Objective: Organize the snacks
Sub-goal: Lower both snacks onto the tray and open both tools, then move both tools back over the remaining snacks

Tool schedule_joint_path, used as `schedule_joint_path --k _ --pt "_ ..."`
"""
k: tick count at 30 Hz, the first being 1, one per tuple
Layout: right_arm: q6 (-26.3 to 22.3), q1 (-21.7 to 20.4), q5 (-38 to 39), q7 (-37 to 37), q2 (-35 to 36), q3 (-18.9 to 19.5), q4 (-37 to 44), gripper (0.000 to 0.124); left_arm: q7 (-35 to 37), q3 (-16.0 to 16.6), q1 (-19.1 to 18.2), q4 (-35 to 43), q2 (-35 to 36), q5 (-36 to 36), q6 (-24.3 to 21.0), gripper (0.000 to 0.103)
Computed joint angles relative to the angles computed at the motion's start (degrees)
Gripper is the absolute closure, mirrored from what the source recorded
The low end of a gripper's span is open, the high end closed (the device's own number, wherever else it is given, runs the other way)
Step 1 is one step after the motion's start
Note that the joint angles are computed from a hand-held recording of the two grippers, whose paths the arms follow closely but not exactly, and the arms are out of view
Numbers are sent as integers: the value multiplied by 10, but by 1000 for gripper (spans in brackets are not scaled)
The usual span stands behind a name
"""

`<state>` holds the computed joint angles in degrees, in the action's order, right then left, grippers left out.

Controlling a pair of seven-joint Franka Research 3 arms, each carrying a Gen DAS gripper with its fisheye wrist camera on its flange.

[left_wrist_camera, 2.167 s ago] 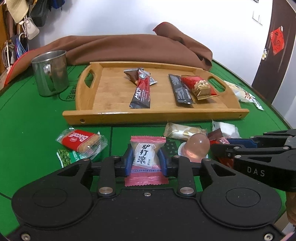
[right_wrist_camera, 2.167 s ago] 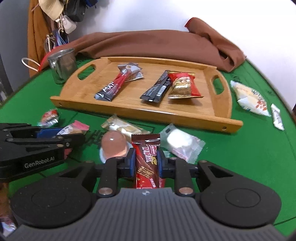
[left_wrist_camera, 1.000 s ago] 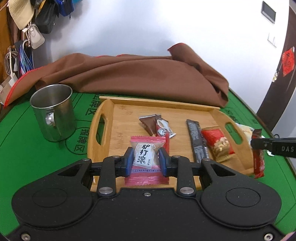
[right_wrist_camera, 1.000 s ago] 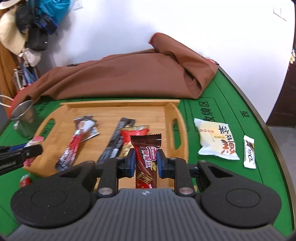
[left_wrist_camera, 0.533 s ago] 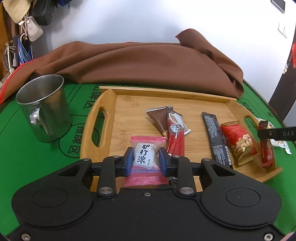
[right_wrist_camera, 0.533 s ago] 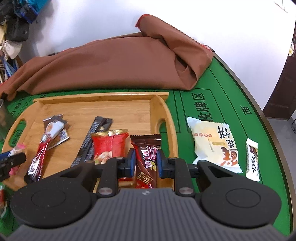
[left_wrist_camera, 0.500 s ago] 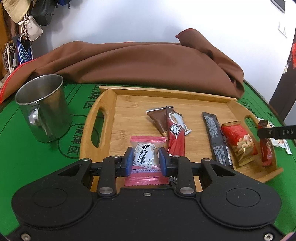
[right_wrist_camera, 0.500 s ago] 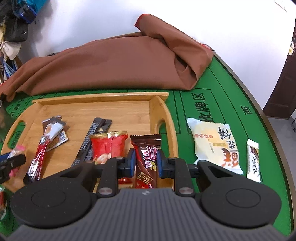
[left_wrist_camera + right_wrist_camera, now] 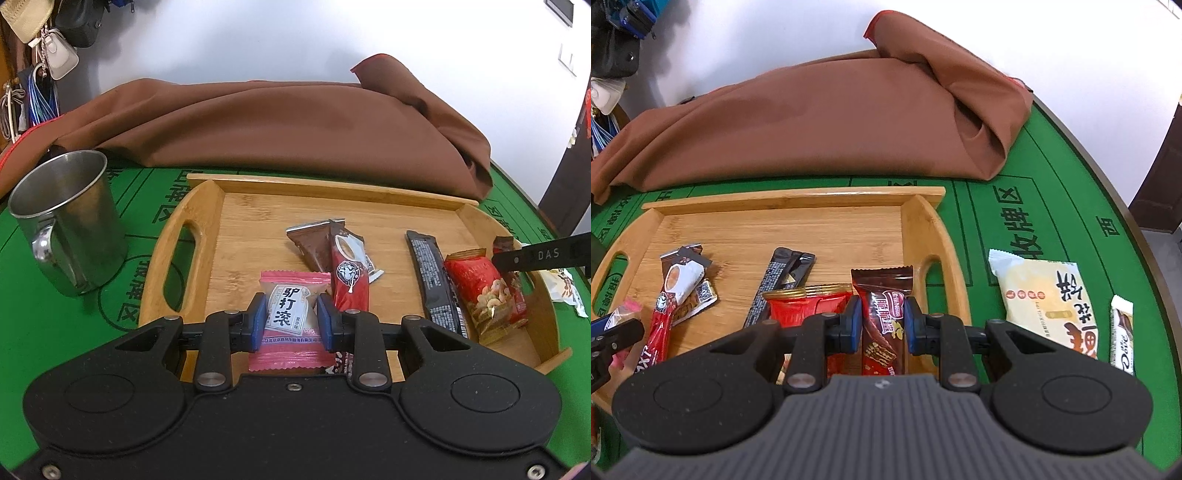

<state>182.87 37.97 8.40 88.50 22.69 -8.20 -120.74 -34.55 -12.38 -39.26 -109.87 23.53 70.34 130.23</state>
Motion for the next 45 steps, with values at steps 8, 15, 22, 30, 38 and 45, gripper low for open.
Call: schedule_joint_path --k 8,15,22,30,38,45 --pt "-6 -33 6 -16 6 38 7 97 5 4 1 8 11 1 10 76" --pt "0 -48 13 -26 1 55 1 90 9 7 -2 12 14 2 11 75" --pt "28 -52 24 -47 -32 66 -40 72 17 2 -12 12 5 5 -16 57" --pt "72 -149 39 -91 -79 179 -107 49 5 -13 -28 -2 -13 17 -49 19" --pt "125 -307 -64 -27 -120 333 -189 37 -10 -34 -48 -20 -35 24 -84 6" --pt "181 -309 -150 45 -155 327 -260 32 -28 -52 -65 -33 -44 22 -113 1"
